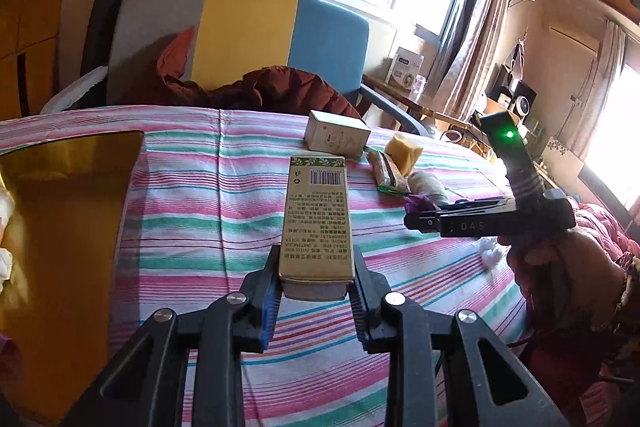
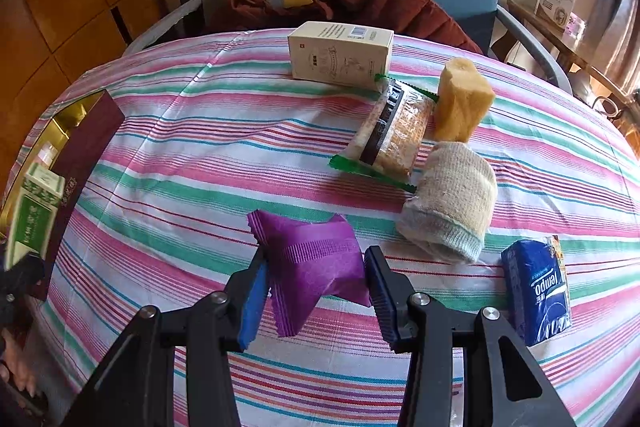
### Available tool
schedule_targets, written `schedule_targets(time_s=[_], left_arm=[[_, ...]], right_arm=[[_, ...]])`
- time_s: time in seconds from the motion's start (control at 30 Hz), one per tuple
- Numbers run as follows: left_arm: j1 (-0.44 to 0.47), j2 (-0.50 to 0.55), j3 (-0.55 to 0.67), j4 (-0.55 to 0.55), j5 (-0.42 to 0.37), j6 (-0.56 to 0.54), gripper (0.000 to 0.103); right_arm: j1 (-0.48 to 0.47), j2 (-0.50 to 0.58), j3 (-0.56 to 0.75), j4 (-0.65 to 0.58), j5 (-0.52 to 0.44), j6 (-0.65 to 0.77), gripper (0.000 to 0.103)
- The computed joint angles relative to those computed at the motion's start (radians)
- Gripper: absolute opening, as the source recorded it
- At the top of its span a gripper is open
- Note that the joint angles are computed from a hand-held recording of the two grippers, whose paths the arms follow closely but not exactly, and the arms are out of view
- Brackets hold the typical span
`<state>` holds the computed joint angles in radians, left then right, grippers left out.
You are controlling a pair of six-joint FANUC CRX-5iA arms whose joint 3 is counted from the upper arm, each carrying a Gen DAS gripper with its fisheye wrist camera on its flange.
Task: Organize objects
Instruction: 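Lift the green-labelled box with the left tool toward the tray, then lower the green-labelled box into the gold tray and open the left tool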
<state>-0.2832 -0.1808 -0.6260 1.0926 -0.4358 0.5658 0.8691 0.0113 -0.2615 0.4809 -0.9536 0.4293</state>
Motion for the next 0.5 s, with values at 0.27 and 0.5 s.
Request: schedule_targets(time_s=[0.27,0.5], left_arm=[[0.132,-0.072,-0.025,-0.077,0.0,0.119,0.03],[0.279,-0.037,0.048,-0.328,-0.082,0.382,0.03]], right_arm=[[0.0,-0.006,-0.003,-0.001,0.006,-0.002,0.047],[-0.002,-0.018,-0.014,-0.001,0.017,-0.026,0.047]])
